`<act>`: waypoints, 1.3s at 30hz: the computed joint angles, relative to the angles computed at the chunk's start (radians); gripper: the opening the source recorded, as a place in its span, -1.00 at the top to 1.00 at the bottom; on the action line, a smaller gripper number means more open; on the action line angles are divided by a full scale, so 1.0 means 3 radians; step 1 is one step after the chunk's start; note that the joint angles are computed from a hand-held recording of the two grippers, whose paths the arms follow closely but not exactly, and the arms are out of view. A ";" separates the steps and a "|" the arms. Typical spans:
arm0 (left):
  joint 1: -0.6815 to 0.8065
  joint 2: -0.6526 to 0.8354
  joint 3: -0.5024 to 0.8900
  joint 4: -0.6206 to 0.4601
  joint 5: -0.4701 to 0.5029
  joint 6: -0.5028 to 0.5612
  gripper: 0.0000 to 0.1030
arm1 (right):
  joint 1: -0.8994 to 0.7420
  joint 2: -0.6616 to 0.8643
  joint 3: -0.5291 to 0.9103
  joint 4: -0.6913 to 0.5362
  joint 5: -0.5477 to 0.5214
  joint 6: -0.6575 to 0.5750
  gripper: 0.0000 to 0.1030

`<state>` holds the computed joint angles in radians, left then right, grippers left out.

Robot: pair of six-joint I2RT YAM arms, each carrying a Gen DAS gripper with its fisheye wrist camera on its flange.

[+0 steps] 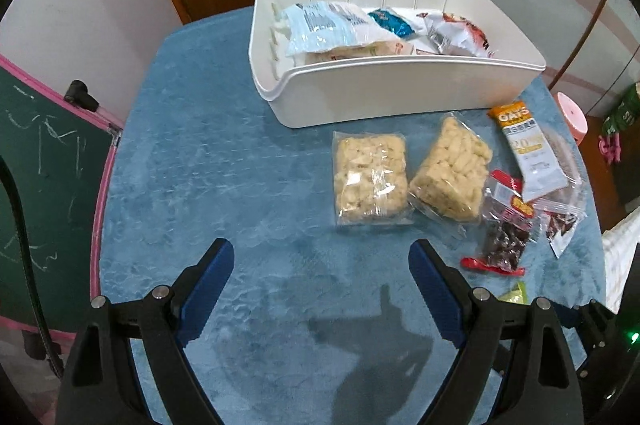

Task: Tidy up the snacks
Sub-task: 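Grasp a clear puffed-snack bag with the left tool while the right tool grasps the green-yellow packet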

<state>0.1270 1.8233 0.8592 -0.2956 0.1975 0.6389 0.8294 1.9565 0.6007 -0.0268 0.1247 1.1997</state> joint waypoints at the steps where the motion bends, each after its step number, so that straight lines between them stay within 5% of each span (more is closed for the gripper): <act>1: -0.0038 0.0084 0.0067 -0.0011 -0.0018 -0.0034 -0.72 | -0.0023 0.0050 0.0007 0.0050 -0.0029 -0.0014 -0.58; 15: -0.0493 0.1081 0.0773 -0.0189 -0.0278 -0.0312 -0.72 | 0.0214 0.0463 0.0600 -0.0445 0.0229 -0.0120 -0.55; 35: -0.0706 0.1773 0.1553 -0.0451 0.0034 -0.0870 -0.70 | -0.0042 0.0394 0.0604 -0.0428 0.0223 -0.0392 -0.55; 37: -0.0678 0.1765 0.1539 -0.0381 0.0071 -0.0901 -0.53 | -0.0027 0.0397 0.0606 -0.0432 0.0257 -0.0393 -0.44; 39: -0.0640 0.1752 0.1571 -0.0388 0.0218 -0.0959 0.01 | -0.0016 0.0362 0.0574 -0.0441 0.0284 -0.0399 -0.33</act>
<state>-0.0650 2.3489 1.3306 -0.4119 0.2628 0.3511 0.8245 2.0651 0.7730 -0.1591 0.2101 1.0800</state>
